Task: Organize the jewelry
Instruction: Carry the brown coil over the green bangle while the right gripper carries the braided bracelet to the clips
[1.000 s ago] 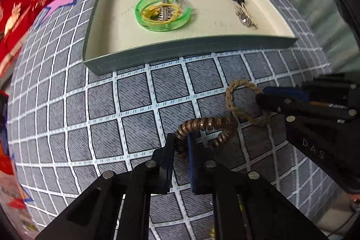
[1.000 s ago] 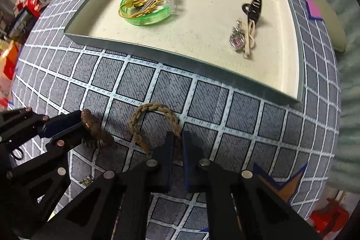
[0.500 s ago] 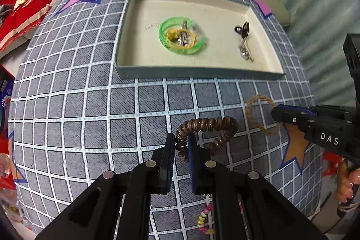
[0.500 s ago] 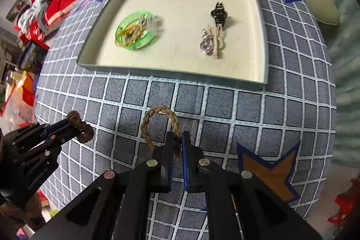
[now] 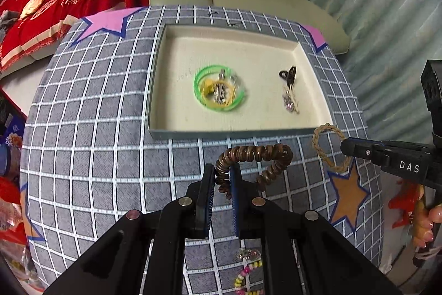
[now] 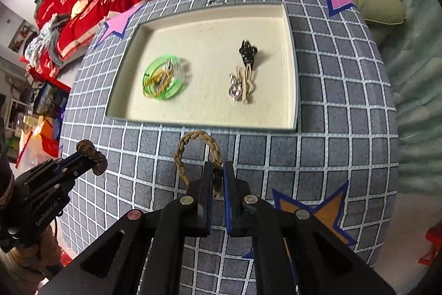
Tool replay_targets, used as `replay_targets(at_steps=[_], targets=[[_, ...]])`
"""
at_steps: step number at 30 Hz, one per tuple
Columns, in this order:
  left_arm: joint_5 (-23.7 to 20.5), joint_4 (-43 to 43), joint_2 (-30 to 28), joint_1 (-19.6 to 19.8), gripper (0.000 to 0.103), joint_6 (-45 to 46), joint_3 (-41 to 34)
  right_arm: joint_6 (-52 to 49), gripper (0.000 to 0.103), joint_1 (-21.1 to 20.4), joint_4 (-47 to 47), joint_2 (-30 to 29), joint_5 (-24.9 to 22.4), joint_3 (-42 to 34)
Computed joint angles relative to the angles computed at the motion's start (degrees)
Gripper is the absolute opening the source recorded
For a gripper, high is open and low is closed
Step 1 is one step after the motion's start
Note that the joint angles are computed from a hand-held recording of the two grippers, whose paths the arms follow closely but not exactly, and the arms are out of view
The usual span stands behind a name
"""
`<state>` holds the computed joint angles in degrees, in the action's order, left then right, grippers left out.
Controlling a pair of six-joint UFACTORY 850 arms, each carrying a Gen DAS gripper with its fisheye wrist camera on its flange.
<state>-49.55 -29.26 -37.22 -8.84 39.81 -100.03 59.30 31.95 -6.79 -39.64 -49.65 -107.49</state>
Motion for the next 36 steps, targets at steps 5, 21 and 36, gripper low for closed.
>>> replay_targets(at_steps=[5, 21, 36], targets=[[-0.08, -0.18, -1.28, -0.34, 0.021, -0.76, -2.50, -0.23, 0.007, -0.83, -0.78, -0.25, -0.17, -1.38], [-0.85, 1.56, -4.84, -1.48, 0.021, -3.93, -8.18, -0.81, 0.007, -2.86, -1.19, -0.92, -0.03, -2.90], [-1.37, 2.38, -9.47, -2.33, 0.021, -6.02, -15.64, -2.13, 0.007, -4.80, -0.07, -2.71, 0.72, -4.79]])
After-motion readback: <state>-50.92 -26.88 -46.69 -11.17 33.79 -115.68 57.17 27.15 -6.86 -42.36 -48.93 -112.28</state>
